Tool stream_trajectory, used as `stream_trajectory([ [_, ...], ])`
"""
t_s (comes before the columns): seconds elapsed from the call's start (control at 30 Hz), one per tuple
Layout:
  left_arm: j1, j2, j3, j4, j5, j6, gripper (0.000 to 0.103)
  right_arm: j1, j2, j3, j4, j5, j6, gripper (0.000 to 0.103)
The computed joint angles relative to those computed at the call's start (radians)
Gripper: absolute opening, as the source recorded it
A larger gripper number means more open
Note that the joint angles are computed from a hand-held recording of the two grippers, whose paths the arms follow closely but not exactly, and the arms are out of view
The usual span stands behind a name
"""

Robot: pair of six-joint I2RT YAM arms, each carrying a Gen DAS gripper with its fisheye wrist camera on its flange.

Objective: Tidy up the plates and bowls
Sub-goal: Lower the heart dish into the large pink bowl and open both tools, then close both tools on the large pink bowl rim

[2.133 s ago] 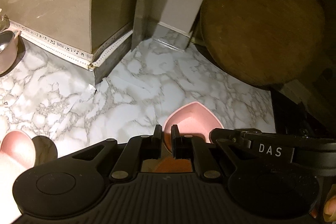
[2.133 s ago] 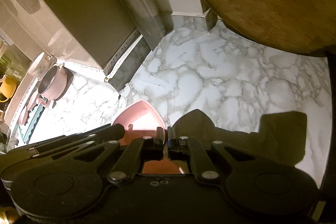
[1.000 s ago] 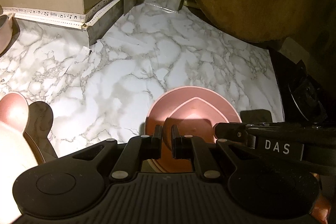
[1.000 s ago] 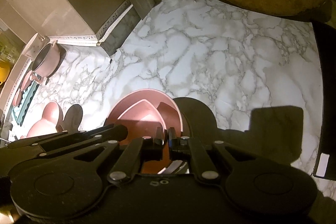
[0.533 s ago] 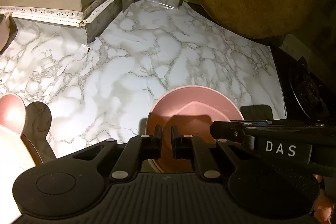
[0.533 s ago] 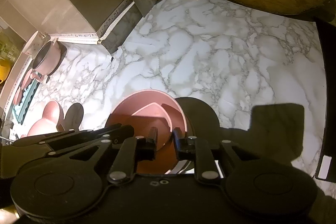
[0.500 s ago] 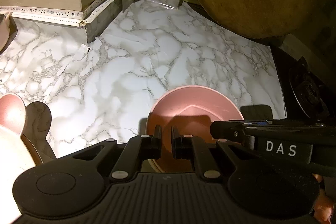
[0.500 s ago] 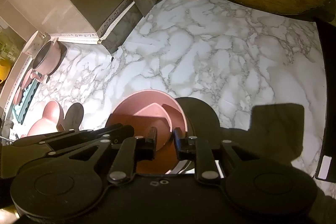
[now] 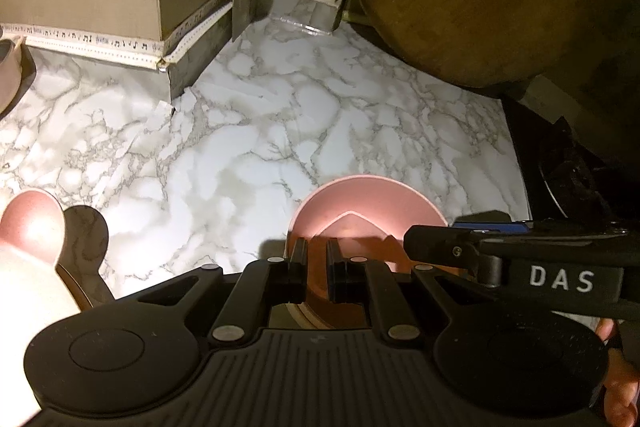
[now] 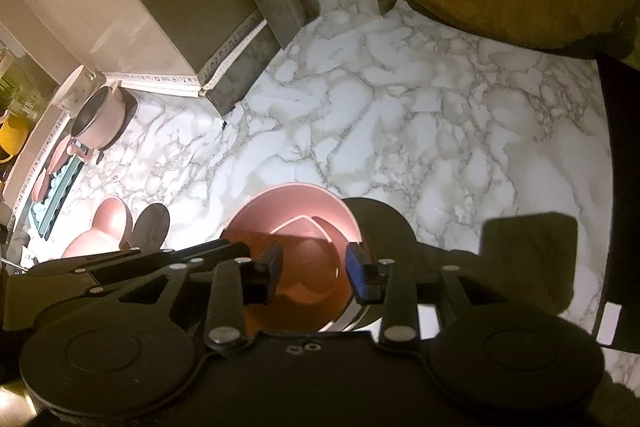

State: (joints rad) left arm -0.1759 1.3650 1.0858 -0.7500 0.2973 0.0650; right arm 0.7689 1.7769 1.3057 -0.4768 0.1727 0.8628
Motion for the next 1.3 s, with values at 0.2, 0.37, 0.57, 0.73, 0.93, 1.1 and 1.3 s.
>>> stream_trajectory([
  [0.2,0.032,-0.044,-0.012,-0.011,0.043,0.037,0.009,0.023,-0.041,-0.027,0.008,0.038,-0.002,0.051],
  [0.37,0.053,-0.081,-0.025,-0.014,0.073,0.062,0.009,0.049,-0.071,-0.037,-0.003,0.091,0.003,0.063],
  [0.57,0.065,-0.126,-0.04,-0.028,0.091,0.069,0.029,0.073,-0.102,-0.055,-0.004,0.132,0.007,0.071],
  [0.73,0.075,-0.175,-0.06,-0.02,0.092,0.068,0.064,0.086,-0.145,-0.095,0.017,0.154,0.011,0.081],
  [0.93,0.097,-0.175,-0.055,-0.036,0.114,0.06,0.079,0.102,-0.182,-0.13,0.028,0.176,0.033,0.101],
  [1.1,0.091,-0.135,-0.055,-0.035,0.101,0.022,0.079,0.09,-0.18,-0.159,0.044,0.164,0.087,0.102],
  [1.3,0.065,-0.074,-0.076,0.007,0.057,-0.03,0.079,0.046,-0.126,-0.178,0.072,0.11,0.161,0.101],
])
